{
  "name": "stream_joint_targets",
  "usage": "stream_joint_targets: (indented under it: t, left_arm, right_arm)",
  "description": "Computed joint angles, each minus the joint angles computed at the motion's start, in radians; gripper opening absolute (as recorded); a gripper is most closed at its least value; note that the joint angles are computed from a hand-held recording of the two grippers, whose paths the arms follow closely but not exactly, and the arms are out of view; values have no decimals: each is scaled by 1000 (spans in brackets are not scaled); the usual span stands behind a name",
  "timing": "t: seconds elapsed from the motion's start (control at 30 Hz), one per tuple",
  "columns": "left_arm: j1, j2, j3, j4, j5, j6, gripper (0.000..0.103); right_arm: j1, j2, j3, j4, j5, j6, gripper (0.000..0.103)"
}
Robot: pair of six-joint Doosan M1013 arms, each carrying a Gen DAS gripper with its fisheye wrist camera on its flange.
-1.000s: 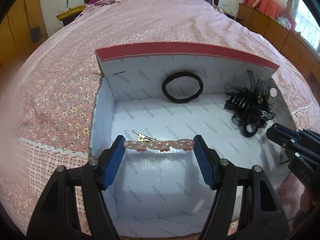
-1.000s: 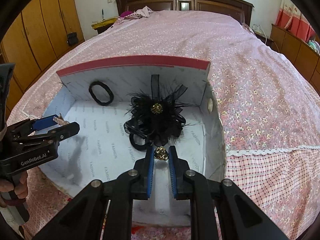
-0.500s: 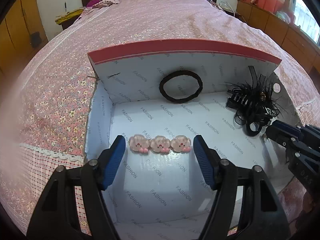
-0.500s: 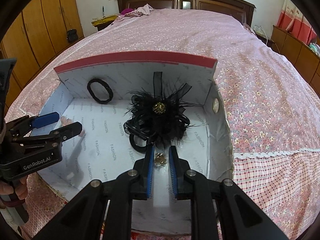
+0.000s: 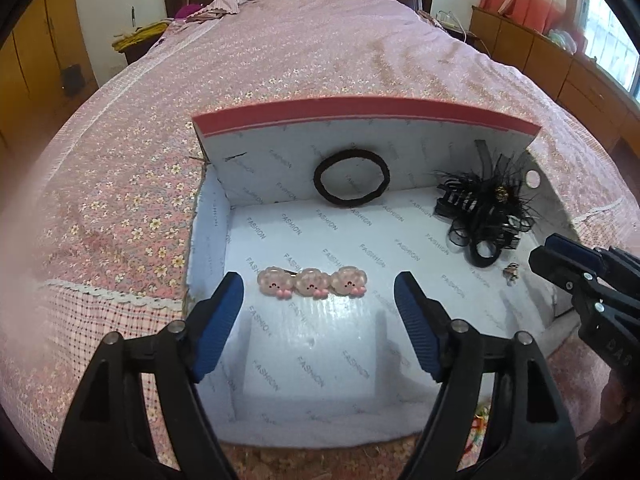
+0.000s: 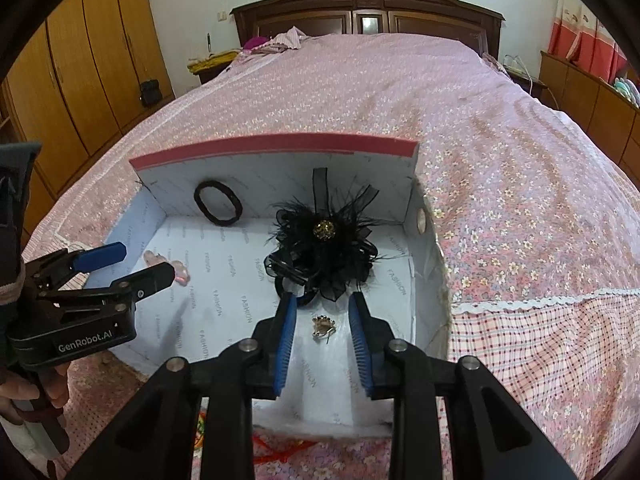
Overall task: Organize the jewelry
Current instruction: 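Open both tools in the box and withdraw them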
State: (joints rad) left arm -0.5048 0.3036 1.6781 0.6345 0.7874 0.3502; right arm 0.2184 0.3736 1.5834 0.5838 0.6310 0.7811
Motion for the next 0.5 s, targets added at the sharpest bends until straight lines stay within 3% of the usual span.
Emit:
stream_joint_targets:
  t: [0.5]
  left_arm:
    - [-43, -69, 62, 86, -25, -116, 72]
  right_arm:
    - [-25, -66, 70, 114, 3, -93, 30]
